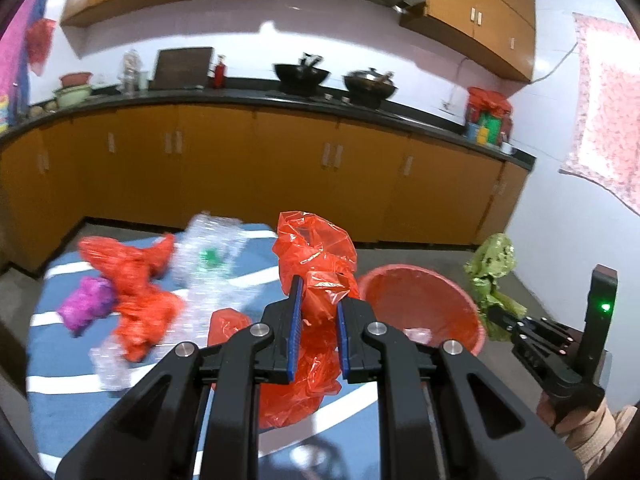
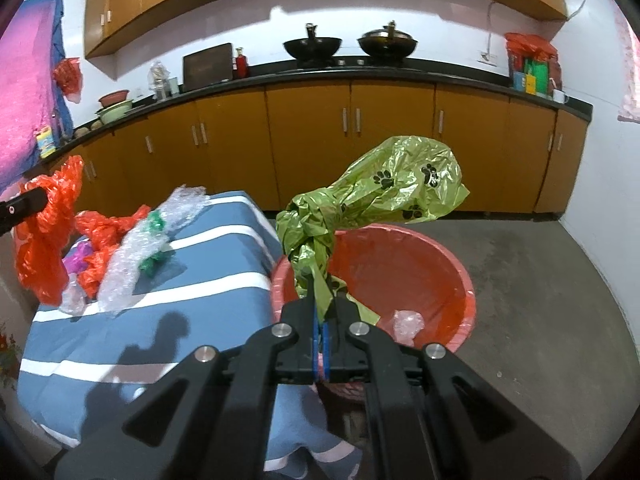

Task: Collect trash
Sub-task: 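Move both bags over the wastebasket and open both grippers to drop them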

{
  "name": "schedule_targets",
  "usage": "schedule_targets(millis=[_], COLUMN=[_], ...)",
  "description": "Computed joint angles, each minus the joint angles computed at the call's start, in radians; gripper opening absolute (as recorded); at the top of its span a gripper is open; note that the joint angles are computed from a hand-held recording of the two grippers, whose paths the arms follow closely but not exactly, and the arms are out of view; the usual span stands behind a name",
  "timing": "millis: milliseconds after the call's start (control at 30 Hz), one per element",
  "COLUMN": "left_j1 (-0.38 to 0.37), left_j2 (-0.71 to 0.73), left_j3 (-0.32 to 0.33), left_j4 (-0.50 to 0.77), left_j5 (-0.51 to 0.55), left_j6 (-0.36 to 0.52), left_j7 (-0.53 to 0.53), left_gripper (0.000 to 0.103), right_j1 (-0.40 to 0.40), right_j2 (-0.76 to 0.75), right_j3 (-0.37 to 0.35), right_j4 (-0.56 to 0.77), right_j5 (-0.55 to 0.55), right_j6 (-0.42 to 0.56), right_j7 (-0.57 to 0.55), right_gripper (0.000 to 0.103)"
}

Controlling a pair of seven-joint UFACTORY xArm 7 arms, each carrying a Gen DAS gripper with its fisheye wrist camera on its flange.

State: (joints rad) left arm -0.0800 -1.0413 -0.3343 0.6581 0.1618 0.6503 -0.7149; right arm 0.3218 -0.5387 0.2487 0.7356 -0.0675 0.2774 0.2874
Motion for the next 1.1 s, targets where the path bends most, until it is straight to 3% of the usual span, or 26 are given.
schedule_targets(millis=[267, 400, 667, 967, 1000, 1067, 1100], left_j1=[-0.008, 0.01, 0.001, -0.097, -0.108, -0.131, -0.139], left_j2=[0.368, 0.541, 0.795, 0.924, 0.928, 0.937, 0.934], left_j3=[-0.038, -0.074, -0.088, 0.002, 0.015, 0.042, 0.054], left_j4=[0.089, 0.173, 0.316, 0.385, 0.388, 0.393, 0.389], left_j5=[0.008, 0.067, 0.249, 0.314, 0.315, 0.31, 0.319], left_j6=[-0.283, -0.343, -0.379, -0.362, -0.36, -0.356, -0.357], left_j7=[-0.001, -0.019, -0.101, -0.128, -0.132, -0.135, -0.149], left_gripper=[0.015, 0.015, 0.015, 0.018, 0.021, 0.04, 0.043], right_j1=[-0.053, -0.064, -0.03, 0.011, 0.009, 0.035, 0.038], right_j2=[0.066, 0.148, 0.303, 0.36, 0.362, 0.364, 0.366], right_j3=[-0.039, -0.057, -0.121, -0.159, -0.156, -0.175, -0.176], right_j4=[0.02, 0.052, 0.108, 0.107, 0.104, 0.095, 0.095], right_j5=[-0.014, -0.017, 0.06, 0.171, 0.175, 0.227, 0.241], right_j6=[-0.01, -0.043, -0.115, -0.163, -0.17, -0.186, -0.19], right_j7=[-0.014, -0.042, -0.135, -0.271, -0.275, -0.315, -0.323], right_gripper=[0.003, 0.003, 0.003, 0.008, 0.01, 0.025, 0.027])
